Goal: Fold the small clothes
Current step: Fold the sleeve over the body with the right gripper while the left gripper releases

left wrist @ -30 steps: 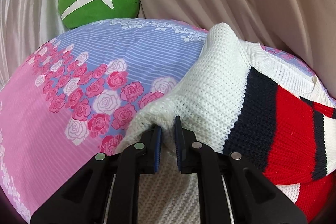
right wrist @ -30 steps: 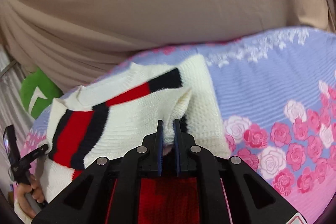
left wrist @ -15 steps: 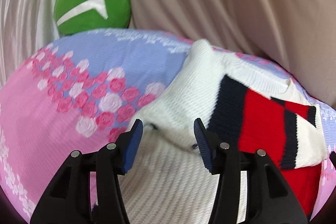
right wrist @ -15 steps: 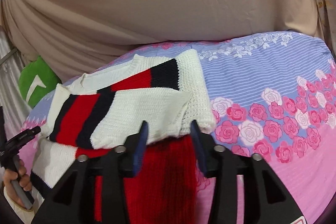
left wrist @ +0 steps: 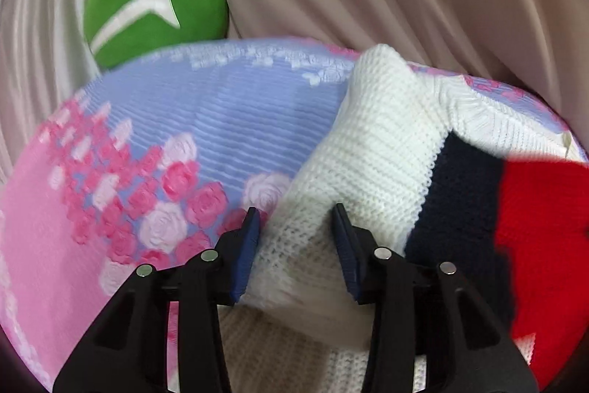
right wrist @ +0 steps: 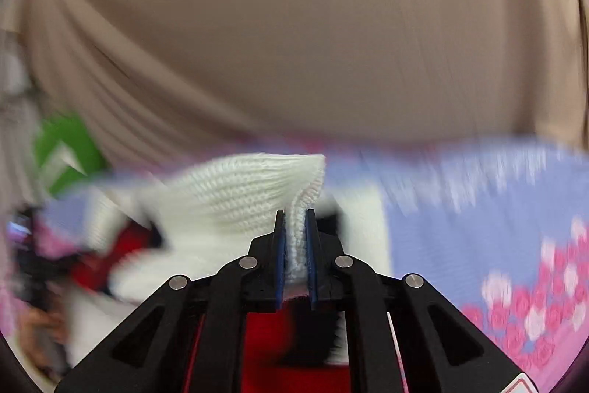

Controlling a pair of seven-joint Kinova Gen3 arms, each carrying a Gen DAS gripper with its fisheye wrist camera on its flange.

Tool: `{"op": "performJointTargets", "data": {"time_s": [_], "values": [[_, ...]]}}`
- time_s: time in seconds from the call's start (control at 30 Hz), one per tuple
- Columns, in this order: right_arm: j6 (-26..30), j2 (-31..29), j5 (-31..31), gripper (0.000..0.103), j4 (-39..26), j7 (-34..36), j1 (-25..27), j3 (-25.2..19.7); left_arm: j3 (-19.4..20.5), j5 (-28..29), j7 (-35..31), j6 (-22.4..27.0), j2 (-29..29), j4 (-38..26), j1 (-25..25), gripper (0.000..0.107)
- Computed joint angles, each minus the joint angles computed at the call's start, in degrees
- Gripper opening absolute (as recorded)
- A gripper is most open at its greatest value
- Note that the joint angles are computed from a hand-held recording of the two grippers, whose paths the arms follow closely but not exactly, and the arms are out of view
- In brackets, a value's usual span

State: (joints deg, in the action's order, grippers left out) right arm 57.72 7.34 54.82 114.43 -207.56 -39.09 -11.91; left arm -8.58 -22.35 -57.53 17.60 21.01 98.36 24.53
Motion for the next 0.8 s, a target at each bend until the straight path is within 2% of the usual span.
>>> {"op": "performJointTargets", "data": {"time_s": [0.03, 0.1, 0.13, 0.17, 0.2, 0.23, 0.27, 0.3, 0.37, 0.4, 0.43, 0.53, 0.63, 0.7, 0.8], "values": [[-0.9, -0.4, 0.9, 0.008, 1.9, -2.3, -1.3, 0.8, -2.6, 2.3, -2.2, -0.6, 0.0, 0.1, 2.0, 0.043], [0.1, -3.5, 1.7, 0.014, 4.0, -7.0, -5.9, 2.7, -5.6, 7.0, -6.8, -0.8, 0.3, -0.1, 3.9, 0.044], [2.0, -4.5, 2.0, 0.019, 4.4, -9.3, -8.3, 2.7, -5.6, 9.3, -8.9, -0.6, -0.1, -0.1, 3.4, 0.045], [4.3, -5.7, 2.9, 0.019, 5.0, -11.7, -10.6, 1.7, -4.5, 11.7, -11.2, -0.7, -1.1, 0.5, 2.0, 0.045], [6.7, -6.4, 3.1, 0.020, 5.6, -14.0, -11.9, -0.3, -3.0, 14.0, -13.5, -1.2, -2.8, 2.0, 0.1, 0.045], [9.0, -7.4, 2.4, 0.027, 6.1, -16.3, -13.2, -3.0, -2.6, 16.3, -15.9, -1.2, -4.1, 3.1, -0.9, 0.045], [11.3, -7.7, 1.8, 0.036, 6.4, -18.6, -14.3, -5.6, -3.2, 18.6, -18.2, -0.5, -5.7, 4.1, -1.1, 0.044], [13.7, -7.7, 1.3, 0.040, 6.8, -21.0, -15.9, -8.1, -4.4, 20.1, -20.5, -0.5, -7.5, 5.6, -0.6, 0.045], [18.1, -7.4, -1.2, 0.045, 7.3, -25.6, -21.2, -12.4, -8.2, 22.5, -25.2, -1.4, -12.1, 10.1, 1.1, 0.055], [20.4, -6.5, -2.4, 0.047, 7.0, -28.0, -23.8, -13.7, -9.8, 23.6, -27.5, -2.4, -13.8, 12.1, 1.6, 0.057], [22.6, -5.6, -4.3, 0.052, 6.6, -30.3, -26.4, -15.2, -10.5, 24.5, -29.8, -2.7, -15.6, 14.0, 1.2, 0.057], [26.8, -2.6, -8.6, 0.052, 4.5, -37.3, -33.8, -17.1, -10.7, 26.9, -36.8, -1.6, -21.0, 19.1, -1.2, 0.058], [28.4, 0.6, -7.1, 0.053, 3.7, -41.9, -35.3, -18.6, -15.0, 30.7, -43.8, 0.1, -23.4, 21.0, 2.4, 0.058], [28.6, 1.5, -4.0, 0.053, 3.0, -40.6, -34.1, -18.1, -16.9, 35.4, -48.4, 1.7, -24.2, 20.4, 5.2, 0.058], [23.2, -1.5, 1.2, 0.053, 4.3, -35.3, -31.9, -12.4, -16.0, 42.4, -53.9, 4.5, -22.7, 17.6, 6.0, 0.062]]}}
